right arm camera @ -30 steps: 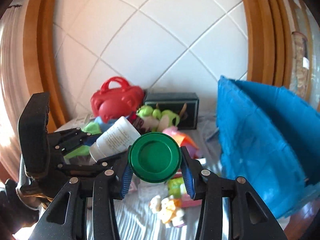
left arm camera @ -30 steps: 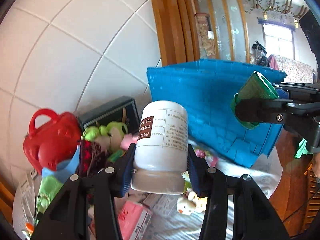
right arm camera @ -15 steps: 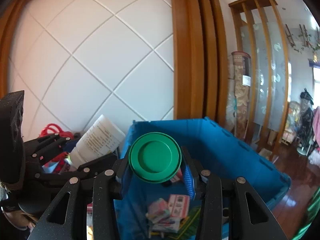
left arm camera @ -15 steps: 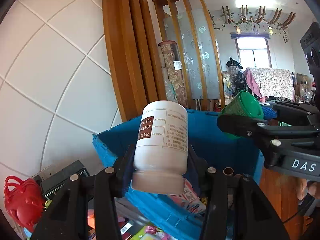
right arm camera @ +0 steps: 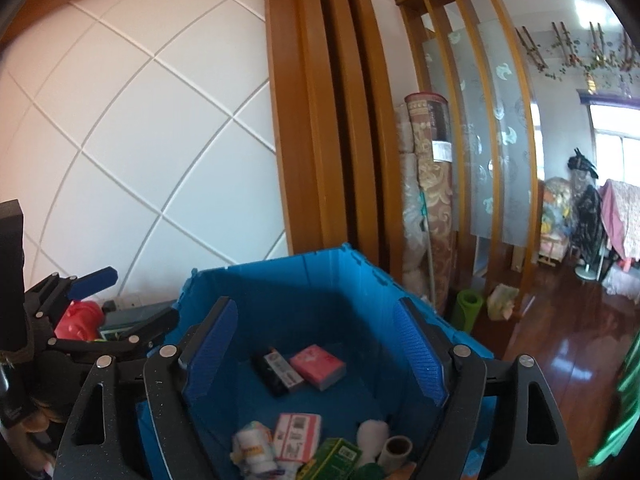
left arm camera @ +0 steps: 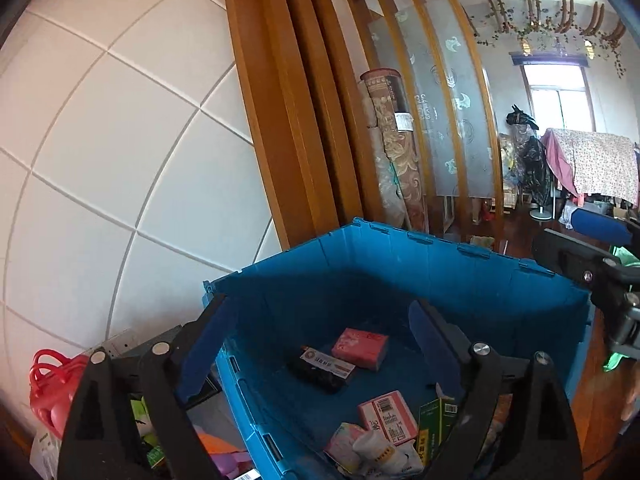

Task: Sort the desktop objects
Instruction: 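Drop both items into the crate by opening both grippers, then move both grippers back from the crate to the pile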

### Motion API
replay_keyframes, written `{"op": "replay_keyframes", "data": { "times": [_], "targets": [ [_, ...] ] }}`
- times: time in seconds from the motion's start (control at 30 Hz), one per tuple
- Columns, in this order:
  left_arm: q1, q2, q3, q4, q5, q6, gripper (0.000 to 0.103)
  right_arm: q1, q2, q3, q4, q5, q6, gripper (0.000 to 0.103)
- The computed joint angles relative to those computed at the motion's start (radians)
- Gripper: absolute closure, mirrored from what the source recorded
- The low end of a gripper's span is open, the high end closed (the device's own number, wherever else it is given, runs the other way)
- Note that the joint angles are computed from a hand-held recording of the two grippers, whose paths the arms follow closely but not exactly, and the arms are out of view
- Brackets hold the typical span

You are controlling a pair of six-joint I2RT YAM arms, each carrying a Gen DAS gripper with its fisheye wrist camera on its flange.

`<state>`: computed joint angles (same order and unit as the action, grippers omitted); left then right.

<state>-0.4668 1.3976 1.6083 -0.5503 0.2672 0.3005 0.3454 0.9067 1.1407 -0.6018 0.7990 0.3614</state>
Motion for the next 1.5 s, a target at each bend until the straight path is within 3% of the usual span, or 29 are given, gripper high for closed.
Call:
{"op": "replay_keyframes", "data": {
  "times": [0.27, 0.5, 0.7, 0.9, 1.07, 1.2, 1.5],
  "targets": [
    [0.000, -0.084, -0.112, 0.038, -0.055, -0.006, 0.013, -0.025, -0.004, -0.032, -0.007, -0.031, 0.018, 0.020],
    [0.120, -0.149, -0.165, 0.038, 0.006, -0.010, 0.013, 0.060, 0.024, -0.034, 0.019, 0.020, 0.026, 0.013],
    [0.281, -0.183, -0.222, 0.061, 0.104, -0.004, 0.013, 0.139, 0.081, -0.006, 0.025, 0.067, 0.048, 0.010],
    [0.537, -0.171, -0.285, 0.077, 0.264, 0.020, 0.013, 0.271, 0.151, 0.045, 0.041, 0.145, 0.067, 0.004],
    [0.733, -0.086, -0.307, 0.071, 0.348, 0.107, 0.013, 0.366, 0.274, 0.110, 0.115, 0.169, 0.054, 0.000],
    [0.896, -0.012, -0.349, 0.127, 0.398, 0.224, 0.013, 0.429, 0.396, 0.171, 0.175, 0.148, 0.054, 0.000],
    [1.118, 0.300, -0.221, -0.006, 0.446, 0.579, 0.013, 0.477, 0.729, 0.313, 0.171, 0.025, 0.206, 0.000]
  ]
}}
